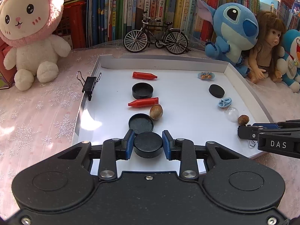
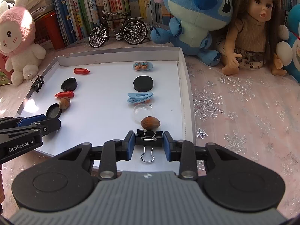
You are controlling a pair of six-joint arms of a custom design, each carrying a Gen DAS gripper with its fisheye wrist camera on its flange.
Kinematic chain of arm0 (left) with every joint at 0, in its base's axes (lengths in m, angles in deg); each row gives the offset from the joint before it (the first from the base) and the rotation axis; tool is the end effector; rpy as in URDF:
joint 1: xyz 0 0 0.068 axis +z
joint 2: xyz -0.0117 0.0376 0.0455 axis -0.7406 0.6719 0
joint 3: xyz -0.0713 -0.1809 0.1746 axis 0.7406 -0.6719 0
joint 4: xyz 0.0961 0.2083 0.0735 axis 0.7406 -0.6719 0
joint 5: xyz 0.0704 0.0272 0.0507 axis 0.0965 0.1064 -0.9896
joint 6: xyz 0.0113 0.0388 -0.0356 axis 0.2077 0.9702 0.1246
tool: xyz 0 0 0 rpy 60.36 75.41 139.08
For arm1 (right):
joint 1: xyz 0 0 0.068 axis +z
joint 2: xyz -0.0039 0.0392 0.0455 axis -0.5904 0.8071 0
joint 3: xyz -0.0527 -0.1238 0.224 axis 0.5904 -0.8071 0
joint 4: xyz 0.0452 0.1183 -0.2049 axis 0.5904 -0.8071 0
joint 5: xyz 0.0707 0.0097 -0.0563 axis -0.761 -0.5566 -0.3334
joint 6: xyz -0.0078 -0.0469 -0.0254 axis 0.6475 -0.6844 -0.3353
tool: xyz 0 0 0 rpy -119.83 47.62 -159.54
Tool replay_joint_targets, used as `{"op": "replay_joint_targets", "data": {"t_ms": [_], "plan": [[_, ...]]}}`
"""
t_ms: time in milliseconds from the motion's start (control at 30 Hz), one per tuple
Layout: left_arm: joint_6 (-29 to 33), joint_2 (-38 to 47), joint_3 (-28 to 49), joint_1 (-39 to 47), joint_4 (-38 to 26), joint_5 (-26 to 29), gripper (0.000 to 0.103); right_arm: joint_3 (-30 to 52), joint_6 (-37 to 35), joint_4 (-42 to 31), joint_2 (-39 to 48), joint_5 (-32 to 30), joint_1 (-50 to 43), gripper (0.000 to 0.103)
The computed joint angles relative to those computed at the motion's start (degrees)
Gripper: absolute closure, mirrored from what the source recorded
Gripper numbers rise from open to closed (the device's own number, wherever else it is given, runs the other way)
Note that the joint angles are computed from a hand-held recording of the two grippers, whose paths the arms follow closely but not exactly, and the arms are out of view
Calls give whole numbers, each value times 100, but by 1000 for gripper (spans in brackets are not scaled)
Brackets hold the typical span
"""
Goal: Organize rigid objects
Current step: 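Carry black puck in left tool while right tool carries binder clip into the tray, then open left tool releasing the puck while right tool releases the binder clip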
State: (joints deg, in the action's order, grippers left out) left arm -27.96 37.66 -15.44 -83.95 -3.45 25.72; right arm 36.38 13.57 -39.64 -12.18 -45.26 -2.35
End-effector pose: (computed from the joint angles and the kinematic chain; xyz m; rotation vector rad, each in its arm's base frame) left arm 0.2000 -0.1428 0.1503 0.4953 2.3805 -0.2903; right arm 0.1196 0.0628 0.1584 0.3655 2.4783 -0.0110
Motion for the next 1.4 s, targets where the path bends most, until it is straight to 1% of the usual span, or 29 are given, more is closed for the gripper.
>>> {"op": "replay_joint_targets", "data": {"t_ms": [333, 600, 733, 800, 833, 900, 933, 967, 1067, 1200, 1300, 1367, 1400], "plan": [[-48, 92, -168, -80, 436, -211, 73, -124, 43, 237, 64, 244, 182, 66], [4, 66, -409, -281, 791, -495, 73, -433, 181, 449, -174, 632, 553, 66], [-10, 50, -459, -329, 856, -557, 72, -494, 205, 482, -263, 692, 590, 65], [-18, 44, -466, -341, 862, -570, 70, -515, 202, 507, -284, 720, 606, 63], [-30, 38, -473, -356, 863, -591, 65, -531, 215, 516, -297, 746, 629, 62], [-23, 29, -499, -388, 885, -634, 63, -555, 275, 491, -346, 810, 701, 60], [-17, 25, -514, -408, 900, -668, 62, -574, 301, 491, -390, 820, 717, 50], [-19, 24, -527, -426, 914, -699, 60, -603, 317, 492, -470, 807, 716, 47], [-50, 17, -557, -442, 944, -734, 55, -643, 363, 502, -579, 798, 705, 46], [-71, 9, -566, -434, 931, -733, 48, -641, 459, 508, -480, 923, 839, 43], [-93, -15, -563, -431, 880, -730, 42, -628, 562, 494, -380, 1062, 997, 39], [-132, -60, -579, -423, 841, -707, 35, -613, 635, 468, -315, 1141, 1114, 36], [-145, -103, -602, -410, 823, -682, 33, -608, 679, 449, -303, 1180, 1175, 34]]}}
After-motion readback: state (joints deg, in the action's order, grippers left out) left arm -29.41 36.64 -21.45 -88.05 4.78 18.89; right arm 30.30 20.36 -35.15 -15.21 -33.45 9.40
